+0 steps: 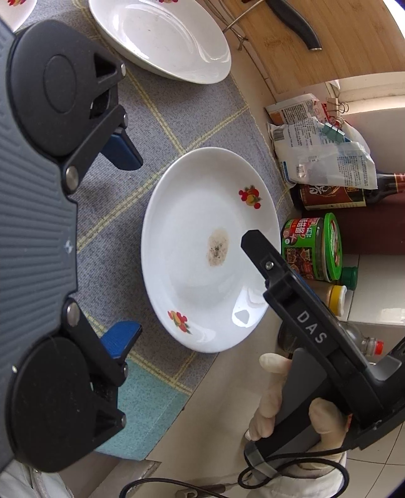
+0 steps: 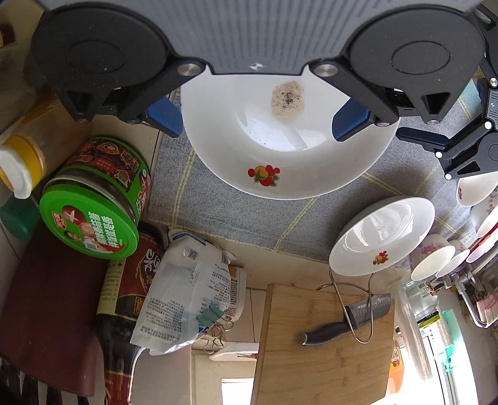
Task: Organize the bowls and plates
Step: 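Lower the stained plate onto the towel and open the right tool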
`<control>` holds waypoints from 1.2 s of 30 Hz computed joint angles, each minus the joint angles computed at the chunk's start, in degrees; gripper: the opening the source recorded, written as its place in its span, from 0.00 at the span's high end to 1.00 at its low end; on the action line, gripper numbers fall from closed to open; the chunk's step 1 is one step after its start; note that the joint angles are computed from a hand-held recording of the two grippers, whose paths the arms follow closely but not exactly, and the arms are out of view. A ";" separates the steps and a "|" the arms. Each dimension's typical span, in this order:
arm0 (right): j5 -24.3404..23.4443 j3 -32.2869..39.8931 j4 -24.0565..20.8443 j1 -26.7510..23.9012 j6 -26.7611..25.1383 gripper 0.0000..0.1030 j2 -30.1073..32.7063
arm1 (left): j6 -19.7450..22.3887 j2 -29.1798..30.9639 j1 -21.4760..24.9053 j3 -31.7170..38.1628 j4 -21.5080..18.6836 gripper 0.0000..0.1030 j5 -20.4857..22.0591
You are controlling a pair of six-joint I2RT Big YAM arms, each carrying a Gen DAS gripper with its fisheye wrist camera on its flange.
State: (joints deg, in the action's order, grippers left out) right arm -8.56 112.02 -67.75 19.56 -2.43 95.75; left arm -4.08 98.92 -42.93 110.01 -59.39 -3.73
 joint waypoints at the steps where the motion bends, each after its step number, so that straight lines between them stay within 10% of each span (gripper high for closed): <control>1: 0.50 -0.38 0.32 0.27 0.10 0.00 -0.51 | -0.33 -0.60 -0.19 -0.48 0.15 0.01 -0.42; 27: 2.49 -15.41 12.05 12.39 4.51 0.00 -12.76 | -17.77 -15.81 -5.73 -10.96 -6.56 0.01 -20.13; 36: 5.49 -17.23 14.34 17.55 9.03 0.00 -12.63 | -17.15 -23.07 -2.89 -18.64 -6.28 0.01 -18.37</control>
State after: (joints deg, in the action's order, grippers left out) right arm -3.08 94.79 -53.41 37.11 6.60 83.13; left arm -21.23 75.85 -45.82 91.37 -65.68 -22.10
